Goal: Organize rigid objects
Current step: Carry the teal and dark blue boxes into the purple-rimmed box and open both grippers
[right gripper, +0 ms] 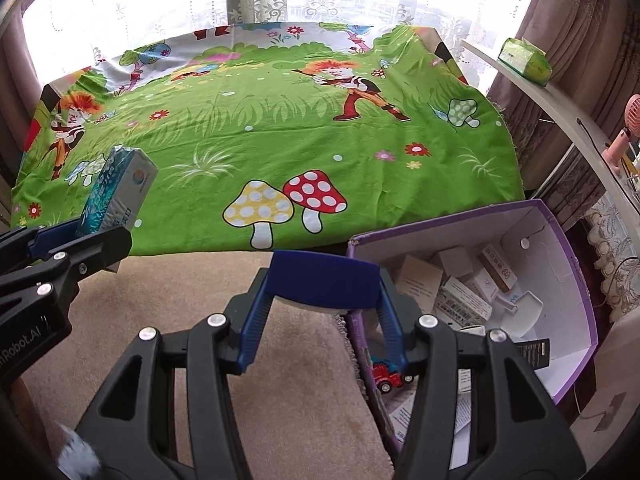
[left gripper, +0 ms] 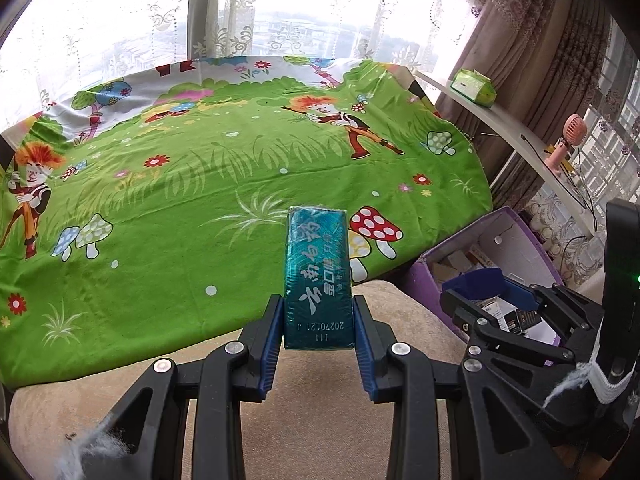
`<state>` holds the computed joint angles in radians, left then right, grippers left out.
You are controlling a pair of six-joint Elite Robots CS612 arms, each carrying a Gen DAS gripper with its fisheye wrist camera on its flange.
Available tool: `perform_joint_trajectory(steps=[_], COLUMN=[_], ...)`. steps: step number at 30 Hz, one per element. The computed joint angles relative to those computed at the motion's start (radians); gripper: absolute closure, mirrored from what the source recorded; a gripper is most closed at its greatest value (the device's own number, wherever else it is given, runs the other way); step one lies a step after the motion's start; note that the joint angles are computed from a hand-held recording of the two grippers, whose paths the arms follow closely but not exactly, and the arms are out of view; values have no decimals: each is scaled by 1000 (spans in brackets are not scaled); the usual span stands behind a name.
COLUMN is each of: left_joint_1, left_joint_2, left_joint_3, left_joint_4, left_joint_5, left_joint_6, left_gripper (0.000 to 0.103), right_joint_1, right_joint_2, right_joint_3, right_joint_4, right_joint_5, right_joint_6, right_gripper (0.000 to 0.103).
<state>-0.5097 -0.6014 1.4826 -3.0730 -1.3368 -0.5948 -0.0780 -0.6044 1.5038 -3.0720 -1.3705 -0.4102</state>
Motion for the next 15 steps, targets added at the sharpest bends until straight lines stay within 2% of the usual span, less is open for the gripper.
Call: perform_joint_trajectory(steps=[15], left_joint_1=[-15], left_joint_2=[40], left_joint_3=[-92], left_joint_4=[23], left_joint_5=[-186], left_joint_6=[136], left_gripper=[69], right_joint_1=[-70], right_joint_2=[-5], right_joint_3=[22], right_joint_4=[-13], right_joint_5=[-63], right_joint_6=[54], right_gripper=[48])
